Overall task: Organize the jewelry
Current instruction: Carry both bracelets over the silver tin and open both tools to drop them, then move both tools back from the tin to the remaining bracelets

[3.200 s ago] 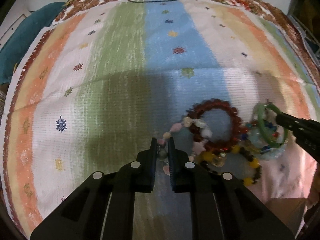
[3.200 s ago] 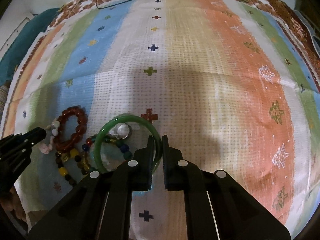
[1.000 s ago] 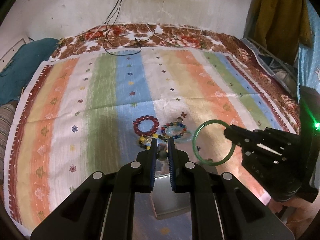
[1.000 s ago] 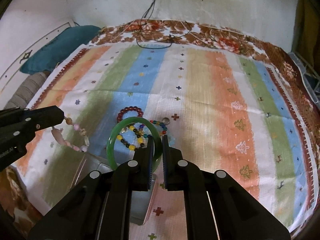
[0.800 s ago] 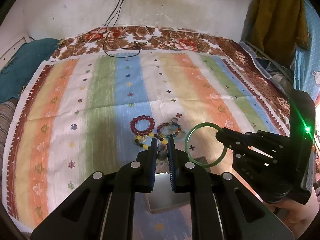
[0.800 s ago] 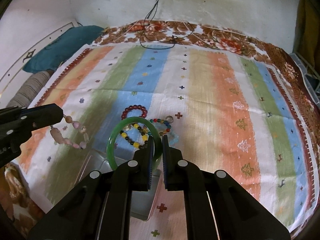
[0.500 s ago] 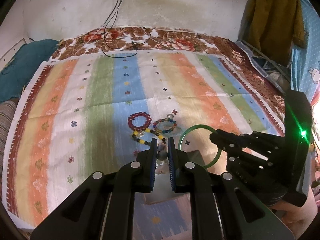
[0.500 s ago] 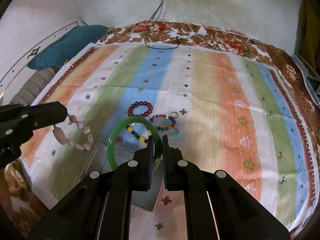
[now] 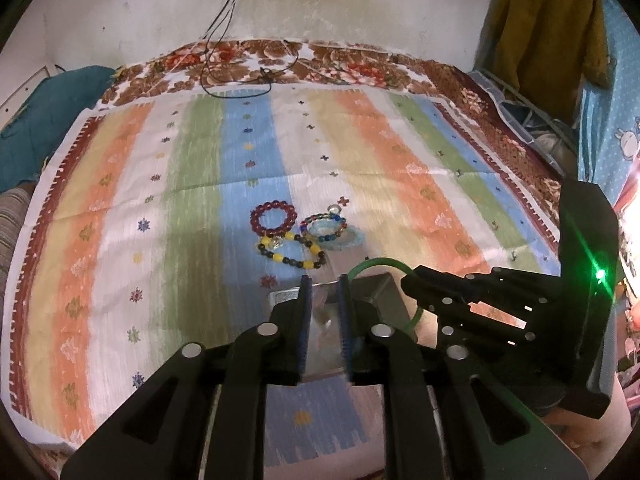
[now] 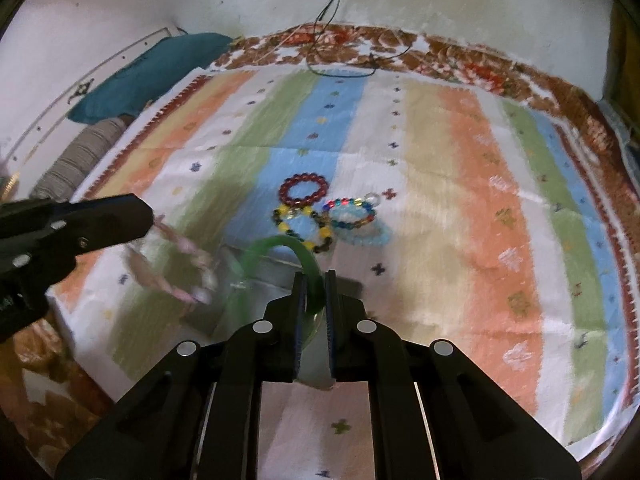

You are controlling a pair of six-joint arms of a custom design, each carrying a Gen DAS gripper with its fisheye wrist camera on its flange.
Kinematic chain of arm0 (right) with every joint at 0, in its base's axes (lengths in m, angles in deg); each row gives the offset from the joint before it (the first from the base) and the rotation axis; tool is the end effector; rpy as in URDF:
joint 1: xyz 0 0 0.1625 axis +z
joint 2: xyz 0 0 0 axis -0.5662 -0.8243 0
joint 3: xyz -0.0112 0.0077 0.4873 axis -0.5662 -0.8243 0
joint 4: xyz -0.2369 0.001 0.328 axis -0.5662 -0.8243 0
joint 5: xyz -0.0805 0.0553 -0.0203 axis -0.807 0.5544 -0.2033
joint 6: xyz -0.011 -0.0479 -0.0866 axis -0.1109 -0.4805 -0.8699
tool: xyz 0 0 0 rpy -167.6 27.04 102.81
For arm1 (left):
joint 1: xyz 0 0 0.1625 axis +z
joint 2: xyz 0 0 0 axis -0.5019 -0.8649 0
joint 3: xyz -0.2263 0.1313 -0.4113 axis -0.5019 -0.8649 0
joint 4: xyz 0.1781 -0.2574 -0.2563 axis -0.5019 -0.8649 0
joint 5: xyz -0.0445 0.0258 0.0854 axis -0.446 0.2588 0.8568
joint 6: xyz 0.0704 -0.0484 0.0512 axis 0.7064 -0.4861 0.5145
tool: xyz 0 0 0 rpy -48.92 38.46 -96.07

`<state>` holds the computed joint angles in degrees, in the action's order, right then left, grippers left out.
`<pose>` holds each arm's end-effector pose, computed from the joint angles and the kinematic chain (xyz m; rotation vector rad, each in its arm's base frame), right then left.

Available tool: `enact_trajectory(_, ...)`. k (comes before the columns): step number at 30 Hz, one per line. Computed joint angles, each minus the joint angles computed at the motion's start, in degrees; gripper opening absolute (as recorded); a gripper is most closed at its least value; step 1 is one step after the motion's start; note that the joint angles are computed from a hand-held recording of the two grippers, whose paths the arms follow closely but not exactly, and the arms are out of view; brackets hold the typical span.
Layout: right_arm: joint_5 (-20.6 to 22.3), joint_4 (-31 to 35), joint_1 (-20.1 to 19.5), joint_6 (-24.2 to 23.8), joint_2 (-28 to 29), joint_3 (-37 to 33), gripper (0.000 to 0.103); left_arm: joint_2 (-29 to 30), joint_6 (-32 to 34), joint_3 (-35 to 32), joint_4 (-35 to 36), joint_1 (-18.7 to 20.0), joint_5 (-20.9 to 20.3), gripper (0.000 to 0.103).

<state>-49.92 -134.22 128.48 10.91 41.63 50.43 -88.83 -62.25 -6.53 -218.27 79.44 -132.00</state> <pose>0.1497 -0.7786 0.2814 0.7537 -2.4633 0.5292 -0.3749 -0.7472 0.1097 0.3773 2.4473 -0.7306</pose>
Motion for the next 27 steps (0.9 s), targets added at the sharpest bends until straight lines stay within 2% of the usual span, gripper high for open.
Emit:
enact_trajectory(1, -0.1, 0.0, 0.0, 0.4, 0.1, -0.1, 0.023, 0.0, -0.3, 0.0, 0.2, 0.0, 0.4, 0.041)
enact_trajectory(2, -0.3, -0.4, 0.0, 0.4, 0.1, 0.0, 0.037, 0.0, -0.3, 0.0, 0.1, 0.0, 0.8, 0.045)
enact_trajectory(3, -0.4, -1.0, 0.0, 0.5, 0.1, -0.1, 0.042, 0.1, -0.5, -0.1, 0.4, 0.0, 1.6, 0.045)
enact_trajectory(6, -1.0, -1.4, -0.1, 1.4, 0.5, -0.8, 0.046, 0.2, -2.5, -0.8, 2.1, 0.5, 3.3, 0.048)
enact_trajectory(10, -1.0, -0.1, -0.5, 3.4, 1.1, -2.7, 0.056, 0.3, -5.1, -2.0, 3.9, 1.4, 3.8, 0.061)
enact_trajectory(14, -0.9, 1.2, -0.7, 4.4, 1.9, -4.6, 0.066, 0.3, -9.0, -3.7, 5.9, 3.0, 0.4, 0.069)
enact_trajectory(18, -1.8, 2.6, -0.7, 5.5, 3.1, -6.7, 0.075, 1.3, -10.8, -5.4, 7.2, 3.4, 4.0, 0.072)
enact_trajectory(20, -1.9, 3.1, -0.8, 5.9, 3.6, -7.7, 0.077, 1.6, -11.2, -5.7, 5.5, 3.6, 5.3, 0.081)
enact_trajectory(21, -2.0, 3.1, -0.7, 5.9, 3.9, -8.2, 0.078, 1.8, -11.2, -5.9, 5.1, 3.7, 5.5, 0.082)
enact_trajectory(27, -3.5, 2.7, -0.7, 5.1, 6.0, -11.2, 0.084, 4.5, -7.6, -10.0, 7.1, 4.1, 10.2, 0.087)
